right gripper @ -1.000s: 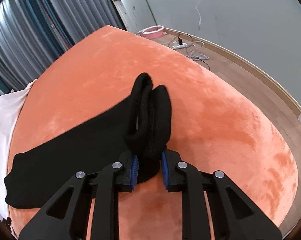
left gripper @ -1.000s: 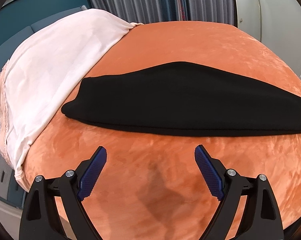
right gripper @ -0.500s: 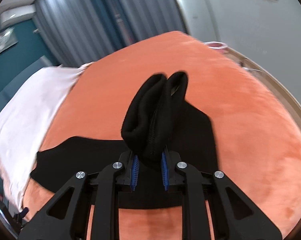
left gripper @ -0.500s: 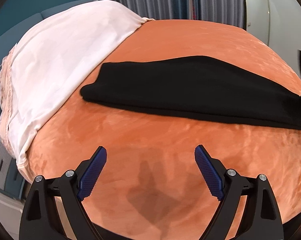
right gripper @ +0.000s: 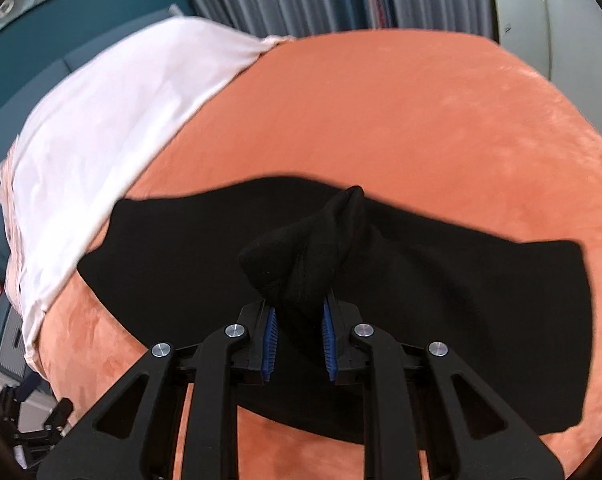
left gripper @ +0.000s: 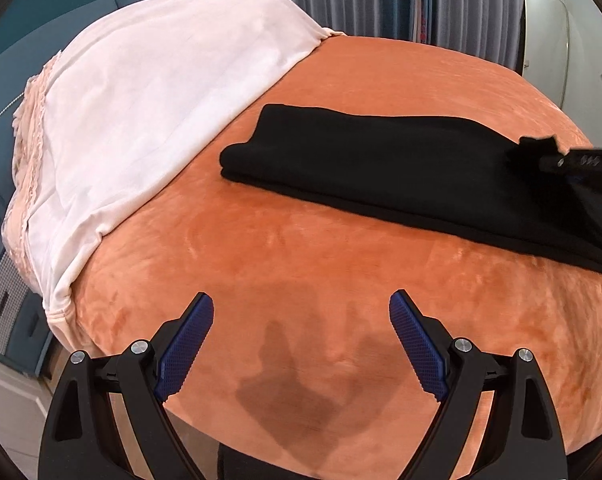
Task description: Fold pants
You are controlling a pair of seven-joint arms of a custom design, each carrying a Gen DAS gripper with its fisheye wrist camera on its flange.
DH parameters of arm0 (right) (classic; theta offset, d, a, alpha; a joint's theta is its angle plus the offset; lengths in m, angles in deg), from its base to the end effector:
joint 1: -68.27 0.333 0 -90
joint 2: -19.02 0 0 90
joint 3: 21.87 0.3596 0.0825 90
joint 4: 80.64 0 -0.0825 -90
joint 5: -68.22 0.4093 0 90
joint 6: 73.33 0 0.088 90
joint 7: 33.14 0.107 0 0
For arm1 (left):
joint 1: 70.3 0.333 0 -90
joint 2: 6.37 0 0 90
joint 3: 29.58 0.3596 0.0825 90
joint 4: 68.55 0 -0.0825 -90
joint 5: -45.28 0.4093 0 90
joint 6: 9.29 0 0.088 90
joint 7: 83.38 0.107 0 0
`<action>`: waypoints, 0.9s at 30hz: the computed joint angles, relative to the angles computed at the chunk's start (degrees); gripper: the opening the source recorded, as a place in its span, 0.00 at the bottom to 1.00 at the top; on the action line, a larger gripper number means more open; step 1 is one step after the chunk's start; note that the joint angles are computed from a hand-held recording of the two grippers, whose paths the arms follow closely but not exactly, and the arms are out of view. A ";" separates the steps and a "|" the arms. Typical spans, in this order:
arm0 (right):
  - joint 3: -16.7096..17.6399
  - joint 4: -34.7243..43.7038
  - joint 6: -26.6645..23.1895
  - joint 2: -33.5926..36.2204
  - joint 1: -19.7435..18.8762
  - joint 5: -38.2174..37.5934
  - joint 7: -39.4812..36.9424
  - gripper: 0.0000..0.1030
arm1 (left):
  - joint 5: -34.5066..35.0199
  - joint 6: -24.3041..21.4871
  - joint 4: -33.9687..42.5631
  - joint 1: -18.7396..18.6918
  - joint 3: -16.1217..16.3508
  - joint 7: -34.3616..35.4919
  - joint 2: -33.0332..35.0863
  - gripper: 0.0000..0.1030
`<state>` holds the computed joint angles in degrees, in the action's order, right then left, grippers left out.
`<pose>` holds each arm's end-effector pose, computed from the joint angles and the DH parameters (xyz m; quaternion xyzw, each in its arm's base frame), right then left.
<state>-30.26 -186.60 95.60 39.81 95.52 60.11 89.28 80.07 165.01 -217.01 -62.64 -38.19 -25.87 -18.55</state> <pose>0.6726 0.2527 0.4423 -0.6321 0.6839 -0.1758 0.3190 0.4721 -0.0530 0.4210 -0.6519 0.6800 -0.2027 0.2674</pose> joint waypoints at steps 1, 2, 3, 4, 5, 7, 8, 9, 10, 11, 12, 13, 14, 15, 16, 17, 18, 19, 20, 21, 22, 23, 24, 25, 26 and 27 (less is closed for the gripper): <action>-0.20 1.19 -0.84 1.02 0.66 -0.19 0.63 0.17 | -0.65 0.28 0.03 -0.46 0.63 0.85 0.20 0.85; 0.29 2.10 -1.52 2.00 0.46 0.14 0.35 0.17 | -1.09 0.47 0.06 -0.67 0.93 1.40 0.34 0.85; 0.37 2.90 -2.18 2.82 0.60 0.15 0.27 0.17 | -1.63 0.60 0.12 -0.91 1.22 1.96 0.52 0.85; 0.33 3.57 -2.85 3.57 0.80 0.06 0.26 0.17 | -2.94 0.95 0.20 -1.75 2.06 3.31 0.85 0.85; 0.13 4.56 -4.02 4.56 1.14 -0.21 0.34 0.17 | -4.23 1.25 0.20 -2.52 2.66 4.54 1.04 0.85; 0.17 6.29 -6.24 6.01 1.26 -0.59 0.10 0.18 | -6.05 1.71 0.34 -3.32 3.24 6.40 1.54 0.85; 0.24 6.39 -6.36 6.42 1.24 -0.87 -0.16 0.19 | -7.25 1.94 0.32 -4.00 3.68 7.64 1.67 0.85; -1.13 6.16 -5.73 6.50 2.47 -2.38 0.98 0.19 | -8.29 2.16 0.32 -4.51 4.01 8.79 1.80 0.85; -2.02 6.69 -5.95 6.78 3.37 -3.49 1.81 0.22 | -9.22 2.30 0.41 -4.85 4.24 9.77 2.01 0.85; -2.63 6.84 -6.61 6.72 3.99 -4.57 2.25 0.27 | -10.58 2.48 0.43 -5.56 4.78 11.11 2.17 0.85; -2.82 7.09 -6.94 6.78 4.32 -5.41 2.58 0.29 | -11.94 2.61 0.40 -6.25 5.24 12.41 2.27 0.85; -3.22 7.53 -7.27 7.03 4.84 -6.48 3.14 0.32 | -13.16 2.72 0.39 -6.76 5.61 13.57 2.42 0.85; -3.97 8.18 -7.99 7.39 5.67 -7.99 3.92 0.35 | -13.95 2.74 0.35 -6.87 5.56 14.21 2.43 0.85; -4.61 8.89 -8.81 7.81 6.38 -9.52 4.68 0.36 | -14.98 2.77 0.33 -7.25 5.84 15.18 2.47 0.85; -4.78 9.59 -9.52 8.23 6.67 -10.58 5.29 0.40 | -16.04 2.68 0.34 -7.62 6.12 16.09 2.48 0.85; -4.30 10.13 -9.50 8.59 6.42 -10.88 5.65 0.43 | -17.09 2.59 0.30 -7.98 6.39 16.99 2.45 0.85; -3.93 10.12 -9.09 8.61 6.03 -10.96 5.99 0.43 | -18.57 2.52 0.28 -8.72 7.07 18.34 2.48 0.85; -3.89 10.23 -9.02 8.72 6.01 -11.21 6.57 0.43 | -19.55 2.57 0.22 -8.94 7.29 19.19 2.48 0.85; -3.67 10.36 -9.07 8.79 5.88 -11.34 6.80 0.34 | -20.11 2.61 0.18 -8.81 7.21 19.64 2.47 0.85; -3.79 10.50 -9.18 8.81 5.96 -11.83 7.03 0.28 | -20.40 2.57 0.20 -8.50 6.99 19.89 2.53 0.85; -4.03 10.83 -9.74 8.77 6.31 -12.48 7.43 0.19 | -20.55 2.57 0.22 -8.12 6.78 20.02 2.68 0.85; -4.49 10.80 -9.99 8.51 6.93 -13.28 8.61 0.18 | -20.79 2.55 0.29 -7.90 6.60 20.13 2.84 0.85; -5.41 10.81 -9.82 8.28 7.79 -14.54 10.50 0.18 | -20.96 2.57 0.26 -7.70 6.41 20.18 2.93 0.85; -6.36 10.74 -9.20 8.01 8.69 -16.14 12.48 0.18 | -21.49 2.50 0.45 -7.82 6.51 20.47 3.18 0.85; -6.26 10.65 -9.08 7.81 8.67 -17.01 12.90 0.18 | -22.16 2.38 0.61 -8.08 6.61 20.80 3.39 0.85; -4.30 11.80 -10.27 8.51 7.21 -15.99 10.97 0.18 | -22.71 2.21 0.70 -8.27 6.66 21.14 3.45 0.85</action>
